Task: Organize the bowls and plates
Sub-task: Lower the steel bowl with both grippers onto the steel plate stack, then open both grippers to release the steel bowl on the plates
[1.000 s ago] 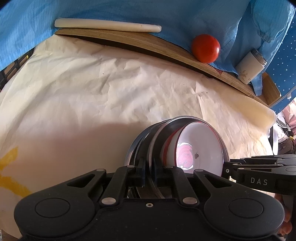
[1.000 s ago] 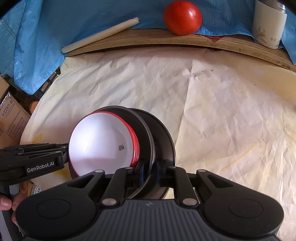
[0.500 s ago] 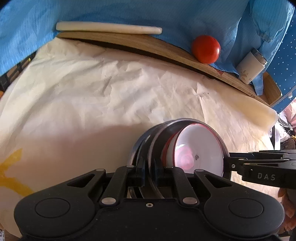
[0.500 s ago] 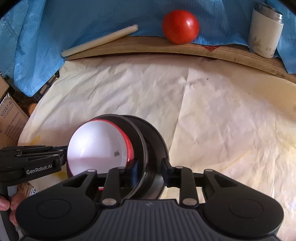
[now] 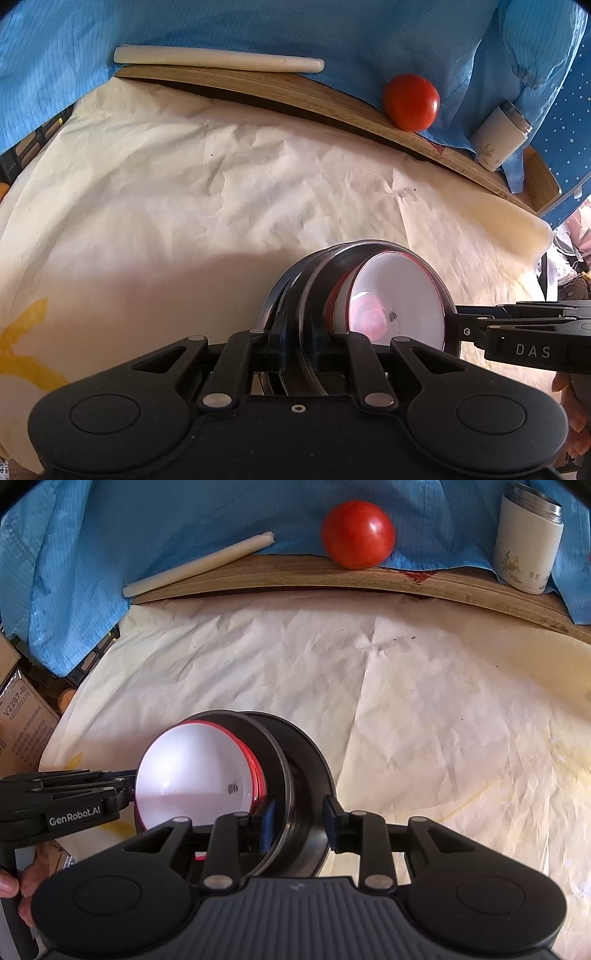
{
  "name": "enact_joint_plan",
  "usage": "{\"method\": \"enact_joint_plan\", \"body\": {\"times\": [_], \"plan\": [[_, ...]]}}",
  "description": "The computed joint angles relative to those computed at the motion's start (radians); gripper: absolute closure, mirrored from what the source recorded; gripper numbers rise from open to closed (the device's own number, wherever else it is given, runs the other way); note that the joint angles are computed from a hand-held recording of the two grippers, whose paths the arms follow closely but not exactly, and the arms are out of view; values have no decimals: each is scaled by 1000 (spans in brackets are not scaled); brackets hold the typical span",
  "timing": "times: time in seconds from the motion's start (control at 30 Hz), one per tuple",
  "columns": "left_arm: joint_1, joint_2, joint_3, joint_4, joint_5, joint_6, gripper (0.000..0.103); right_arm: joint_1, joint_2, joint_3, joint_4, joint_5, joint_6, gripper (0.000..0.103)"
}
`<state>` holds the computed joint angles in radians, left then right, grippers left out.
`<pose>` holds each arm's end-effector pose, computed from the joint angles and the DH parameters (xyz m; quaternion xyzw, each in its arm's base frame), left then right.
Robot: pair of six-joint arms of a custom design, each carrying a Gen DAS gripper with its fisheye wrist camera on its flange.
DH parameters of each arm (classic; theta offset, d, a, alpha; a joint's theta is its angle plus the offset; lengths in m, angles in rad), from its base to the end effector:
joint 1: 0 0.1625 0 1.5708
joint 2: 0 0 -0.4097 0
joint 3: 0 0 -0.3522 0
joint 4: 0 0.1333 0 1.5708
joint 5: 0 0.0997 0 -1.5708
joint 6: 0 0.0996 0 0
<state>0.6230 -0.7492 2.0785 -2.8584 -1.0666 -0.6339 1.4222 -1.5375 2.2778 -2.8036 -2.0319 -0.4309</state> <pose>-0.2841 -0.4275 0.0083 0.1565 0.9555 -0.1631 0.1897 0.0282 -0.4124 0.3030 0.0777 -0.9426 0.1641 0.2802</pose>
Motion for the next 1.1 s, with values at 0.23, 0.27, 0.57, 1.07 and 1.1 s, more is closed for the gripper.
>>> {"method": "enact_joint_plan", "body": {"times": [0.23,0.27,0.57,1.07,1.1], "plan": [[-12,-7,7,11,27,-2,78,8,0,8,-9,-6,7,71],[-19,-9,8,21,51,-10,68,8,-1,9,-7,-6,7,71],[-34,-22,30,-10,98,-19,55,5,-6,3,4,-3,-2,68],[-50,-26,54,-38,131,-38,42,-10,-36,44,-111,4,-43,24],[-52,-27,58,-43,136,-40,39,-13,-39,46,-115,7,-47,24]]}}
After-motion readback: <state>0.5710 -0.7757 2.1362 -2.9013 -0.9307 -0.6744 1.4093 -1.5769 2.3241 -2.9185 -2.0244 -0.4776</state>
